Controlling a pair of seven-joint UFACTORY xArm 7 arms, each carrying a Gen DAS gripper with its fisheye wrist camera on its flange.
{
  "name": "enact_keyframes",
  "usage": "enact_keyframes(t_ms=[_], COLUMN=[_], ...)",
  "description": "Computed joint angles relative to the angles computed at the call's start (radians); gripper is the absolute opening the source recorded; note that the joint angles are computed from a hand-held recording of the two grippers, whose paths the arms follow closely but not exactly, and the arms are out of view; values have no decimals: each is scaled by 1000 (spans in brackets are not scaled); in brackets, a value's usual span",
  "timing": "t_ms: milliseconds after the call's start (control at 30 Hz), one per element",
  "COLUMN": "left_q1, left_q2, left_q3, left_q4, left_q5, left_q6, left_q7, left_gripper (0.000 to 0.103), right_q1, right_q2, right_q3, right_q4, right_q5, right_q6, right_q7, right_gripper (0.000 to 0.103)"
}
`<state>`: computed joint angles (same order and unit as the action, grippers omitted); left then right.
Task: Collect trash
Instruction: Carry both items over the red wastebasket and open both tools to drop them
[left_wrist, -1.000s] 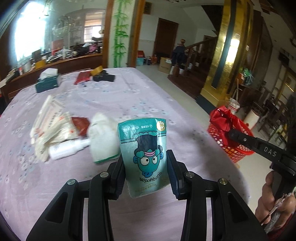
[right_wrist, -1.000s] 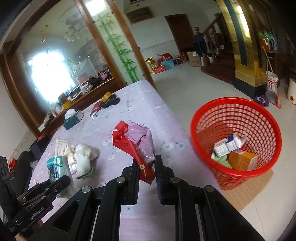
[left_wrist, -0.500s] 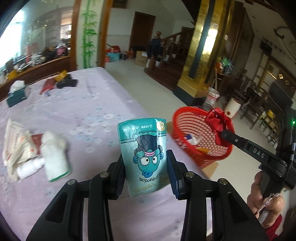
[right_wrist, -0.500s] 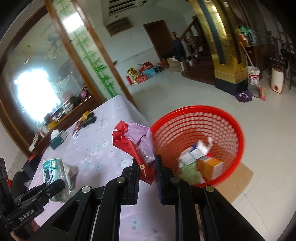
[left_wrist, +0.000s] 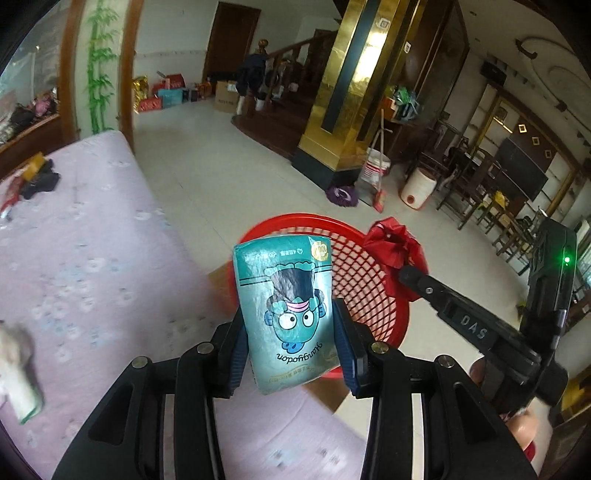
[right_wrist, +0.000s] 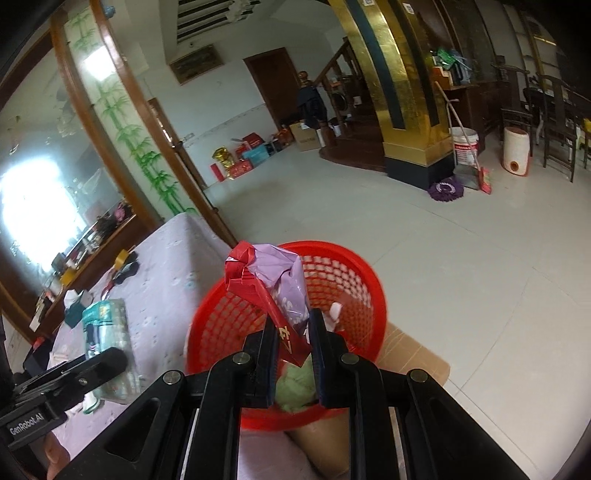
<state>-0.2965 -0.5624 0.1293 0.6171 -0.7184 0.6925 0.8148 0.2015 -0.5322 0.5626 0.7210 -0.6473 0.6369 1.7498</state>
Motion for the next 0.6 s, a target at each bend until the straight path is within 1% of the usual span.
enact_keyframes(t_ms=[33, 100, 133, 167, 200, 267, 400, 533, 600], left_q1=[-12, -30, -40, -39, -34, -23, 20, 71, 90], left_q2=[20, 61, 80, 90, 93, 92, 28, -73, -102], left_q3=[-7, -23, -17, -14, -19, -19, -17, 16, 47], left_q4=[6, 24, 36, 42, 42, 40, 0, -60, -69], left_q5=[-15, -34, -52, -65, -71, -74, -45, 23, 54], left_q6=[-17, -38, -27, -18, -17, -7, -7, -28, -22], left_q7=[1, -3, 0, 0, -3, 7, 6, 26, 28], left_gripper=[40, 48, 58, 66, 66, 66, 66, 67, 68], right_q1=[-5, -14, -17, -15, -12, -14, -6, -4, -4], right_q2=[3, 11, 17, 25, 32, 27, -10, -18, -1], right_q3=[-5, -18, -26, -38, -48, -52, -48, -25, -8], right_q4=[-2, -4, -5, -4, -3, -8, -31, -22, 5], right_q5=[-2, -6, -9, -7, 0, -3, 4, 17, 17], right_q6=[-3, -9, -12, -15, -10, -9, -24, -45, -54], right_q7=[0, -3, -13, -29, -43, -40, -22, -19, -29], right_gripper=[18, 18, 18, 22, 31, 38, 38, 38, 38])
